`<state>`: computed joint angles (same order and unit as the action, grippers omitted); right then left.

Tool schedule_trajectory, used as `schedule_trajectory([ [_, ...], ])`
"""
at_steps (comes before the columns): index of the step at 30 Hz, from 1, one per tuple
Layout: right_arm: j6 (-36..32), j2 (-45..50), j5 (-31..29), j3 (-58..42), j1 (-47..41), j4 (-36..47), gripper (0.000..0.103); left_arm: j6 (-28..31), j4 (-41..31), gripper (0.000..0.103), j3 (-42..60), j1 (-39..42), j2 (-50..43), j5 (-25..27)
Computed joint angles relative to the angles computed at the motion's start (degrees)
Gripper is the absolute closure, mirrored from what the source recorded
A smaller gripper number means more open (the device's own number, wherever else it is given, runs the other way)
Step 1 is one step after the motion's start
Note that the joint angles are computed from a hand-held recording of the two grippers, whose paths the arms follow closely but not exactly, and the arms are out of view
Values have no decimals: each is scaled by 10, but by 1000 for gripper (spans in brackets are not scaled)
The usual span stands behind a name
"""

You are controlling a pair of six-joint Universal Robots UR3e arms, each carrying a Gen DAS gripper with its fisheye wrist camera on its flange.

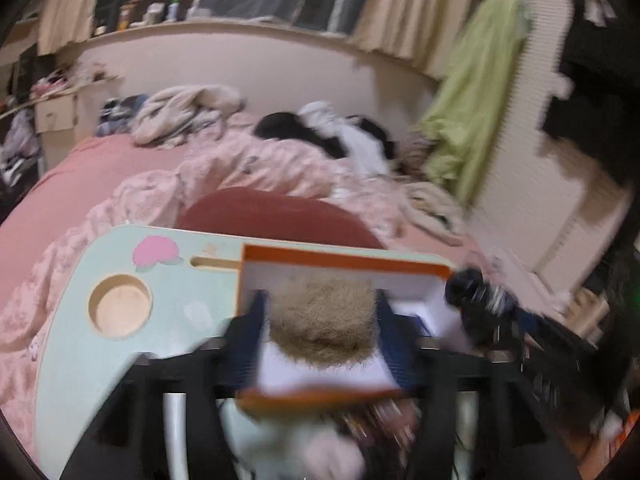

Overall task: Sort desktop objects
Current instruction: 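Grasp the black cloth with the right gripper and drop it into the box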

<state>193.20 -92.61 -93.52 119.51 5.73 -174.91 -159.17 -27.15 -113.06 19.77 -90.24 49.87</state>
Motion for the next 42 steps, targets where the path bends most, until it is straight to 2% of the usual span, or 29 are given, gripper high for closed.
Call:
schedule_trajectory([
  [1,-1,36,-4,-45,1,44,41,-11,2,10,21,-17,-27,24],
  [2,-1,54,-5,-69,1,83,21,-12,-10,10,40,-30,-54,40],
  [3,0,72,1,-85,-1,115,18,-1,-38,10,58,-36,-74,40],
  [4,-9,91,-22,-85,10,98,17,11,-67,9,73,-40,-90,40],
  [5,-30,115,-79,-73,41,38,17,13,-67,9,72,-43,-98,48],
  [6,-35,126,-88,-59,47,1,16,14,-60,9,66,-41,-101,45],
  [8,-34,130,-67,-17,35,-82,13,22,-52,9,51,-28,-99,26],
  [10,-43,135,-72,-13,36,-99,9,29,-35,9,21,-5,-75,4],
  [13,-46,136,-77,-14,38,-97,8,42,-4,9,-36,35,-19,-40],
  [16,-32,120,-102,-12,51,-70,8,88,-23,8,-93,88,54,-97],
  [19,-28,105,-139,47,71,-192,9,167,-87,7,-139,147,130,-130],
  [20,-33,98,-156,66,87,-234,10,206,-124,7,-159,170,163,-141],
  [21,-34,89,-169,77,98,-250,12,268,-190,6,-182,203,211,-156],
  [24,-35,28,-173,131,121,-270,20,432,-387,6,-211,283,313,-161],
  [25,-34,10,-161,141,121,-261,21,498,-465,6,-218,312,345,-149],
  [27,-26,-41,-144,176,127,-222,26,558,-532,6,-223,337,368,-119],
  [29,-11,-72,-139,195,140,-163,33,588,-537,6,-238,344,371,-83],
  [31,7,-90,-119,210,143,-101,42,587,-484,6,-265,337,364,-58],
  [34,26,-80,-93,239,136,-71,42,585,-396,0,-333,333,422,-39],
  [37,27,-57,-102,229,139,-41,41,650,-461,0,-351,352,475,-55],
  [39,21,-43,-107,225,143,-50,41,647,-458,0,-355,353,475,-55],
  [42,21,-43,-102,239,141,-68,39,656,-497,0,-357,361,511,-57],
])
